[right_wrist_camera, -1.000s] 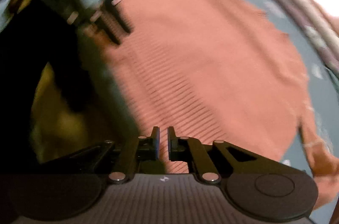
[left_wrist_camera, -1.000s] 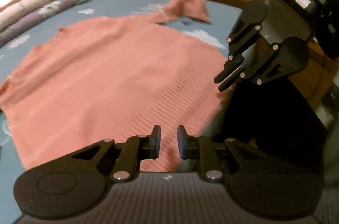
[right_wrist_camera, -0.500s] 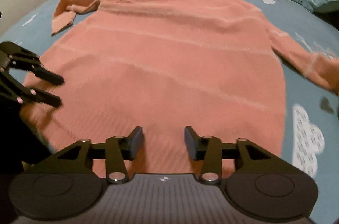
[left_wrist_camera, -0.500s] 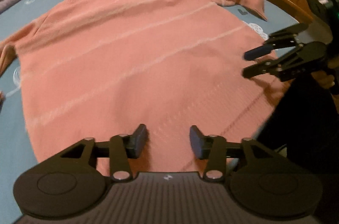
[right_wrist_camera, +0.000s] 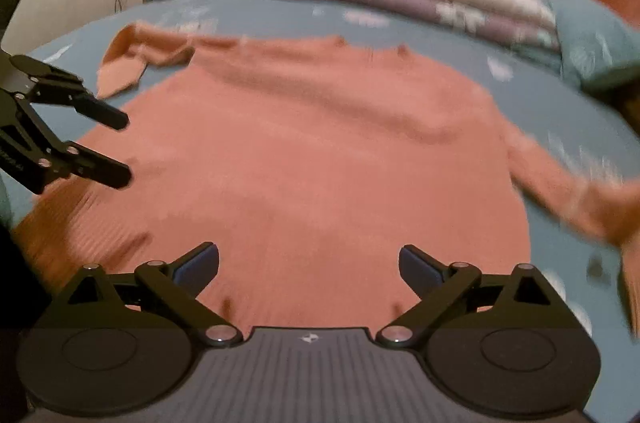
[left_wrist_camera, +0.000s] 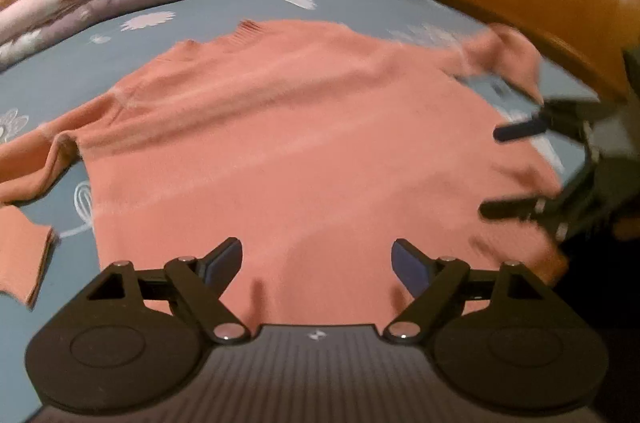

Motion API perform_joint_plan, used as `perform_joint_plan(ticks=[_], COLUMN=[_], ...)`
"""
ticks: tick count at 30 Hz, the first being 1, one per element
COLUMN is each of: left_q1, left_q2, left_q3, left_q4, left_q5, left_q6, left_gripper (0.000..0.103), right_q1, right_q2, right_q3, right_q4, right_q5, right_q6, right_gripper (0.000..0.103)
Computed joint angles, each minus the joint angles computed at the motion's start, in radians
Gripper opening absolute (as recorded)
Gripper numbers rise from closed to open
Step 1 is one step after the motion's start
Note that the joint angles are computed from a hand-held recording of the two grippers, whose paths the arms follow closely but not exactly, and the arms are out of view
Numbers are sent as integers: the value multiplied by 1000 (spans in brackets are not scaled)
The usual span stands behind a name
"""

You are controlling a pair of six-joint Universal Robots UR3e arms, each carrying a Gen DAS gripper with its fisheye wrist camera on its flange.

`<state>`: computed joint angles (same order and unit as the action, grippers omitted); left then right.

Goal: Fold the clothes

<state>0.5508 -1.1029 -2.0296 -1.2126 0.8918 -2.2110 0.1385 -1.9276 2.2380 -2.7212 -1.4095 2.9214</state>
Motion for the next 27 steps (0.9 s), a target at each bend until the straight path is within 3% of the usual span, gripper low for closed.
perform_joint_plan(ticks=[3, 5, 7, 9, 13, 16, 18, 21, 25, 27], left_q1=[-104, -116, -54, 17, 189, 273, 265, 224, 256, 197], left_q2=[-143, -184, -129, -53, 109, 203, 242, 283, 312, 279], left_q3=[-16, -21, -93, -132, -163, -169, -176, -164, -103, -110], left_q4=[267, 297, 297, 224, -5, -138, -144, -160, -379, -347], left_q5=[111, 165, 129, 101, 48, 32, 56, 88, -63, -90], left_q6=[-196, -225, -165, -85, 58, 135, 127, 104, 229, 210], left_gripper=[82, 82, 83, 86, 88, 88, 89, 89, 89, 89], right_q1=[51, 41, -8, -68, -136, -156, -98, -76, -161, -192], right_q2=[191, 232, 201, 114, -69, -183, -183, -177, -228, -229], right_q3=[-59, -59, 29, 134, 173, 239, 241, 239, 281, 283], right_q4=[-152, -159, -197, -233, -50, -11, -20, -34, -67, -74], right_q5=[-80, -80, -33, 26, 51, 40, -32, -56, 32, 52], right_q6=[53, 90, 112, 61, 66, 60, 66, 90, 132, 162], right_gripper=[99, 99, 103, 103, 103, 103, 103, 103, 103, 103])
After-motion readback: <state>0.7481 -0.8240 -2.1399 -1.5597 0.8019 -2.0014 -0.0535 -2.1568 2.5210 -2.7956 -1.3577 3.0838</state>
